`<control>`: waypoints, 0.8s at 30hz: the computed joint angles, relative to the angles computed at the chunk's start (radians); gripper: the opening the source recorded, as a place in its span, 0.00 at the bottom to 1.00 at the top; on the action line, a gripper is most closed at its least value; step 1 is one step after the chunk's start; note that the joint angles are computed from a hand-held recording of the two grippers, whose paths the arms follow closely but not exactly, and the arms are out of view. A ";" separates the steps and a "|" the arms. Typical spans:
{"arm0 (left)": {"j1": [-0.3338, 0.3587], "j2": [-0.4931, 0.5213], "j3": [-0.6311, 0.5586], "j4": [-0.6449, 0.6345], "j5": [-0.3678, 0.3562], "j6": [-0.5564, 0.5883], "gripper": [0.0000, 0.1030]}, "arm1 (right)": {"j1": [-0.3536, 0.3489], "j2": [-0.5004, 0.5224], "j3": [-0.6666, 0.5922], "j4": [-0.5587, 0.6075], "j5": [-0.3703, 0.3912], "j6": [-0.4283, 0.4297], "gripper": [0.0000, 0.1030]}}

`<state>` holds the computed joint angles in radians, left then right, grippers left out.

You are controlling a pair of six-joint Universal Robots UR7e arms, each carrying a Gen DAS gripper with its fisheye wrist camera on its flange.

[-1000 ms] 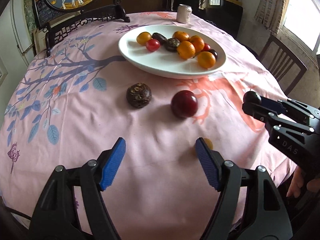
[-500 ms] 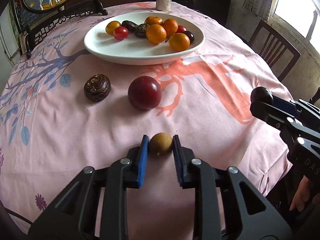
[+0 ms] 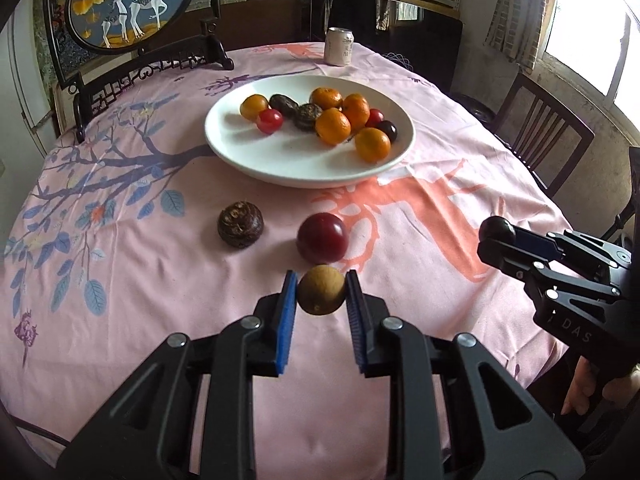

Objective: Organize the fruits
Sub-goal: 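Lower both fruits onto the white plate and open both tools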

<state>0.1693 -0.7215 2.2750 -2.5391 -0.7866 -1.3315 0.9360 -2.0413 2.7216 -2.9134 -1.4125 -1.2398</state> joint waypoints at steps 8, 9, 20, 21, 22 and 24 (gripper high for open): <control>0.192 -0.094 -0.074 0.104 0.118 0.111 0.24 | 0.252 0.239 -0.130 -0.083 -0.127 0.124 0.29; 0.226 -0.089 -0.100 0.104 0.130 0.145 0.24 | 0.294 0.289 -0.154 -0.096 -0.152 0.143 0.29; 0.435 0.009 -0.288 0.057 0.136 0.346 0.24 | 0.457 0.644 -0.300 -0.218 -0.331 0.246 0.29; 0.438 0.012 -0.292 0.058 0.134 0.351 0.24 | 0.458 0.651 -0.304 -0.219 -0.336 0.247 0.29; 0.443 0.015 -0.297 0.058 0.128 0.354 0.24 | 0.457 0.658 -0.307 -0.221 -0.340 0.246 0.29; 0.452 0.018 -0.304 0.056 0.113 0.359 0.24 | 0.458 0.673 -0.310 -0.238 -0.350 0.251 0.29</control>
<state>0.6212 -0.7034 1.9715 -2.4835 -0.6738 -0.9724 1.3939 -1.3683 2.4112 -3.1512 -1.7620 -0.9891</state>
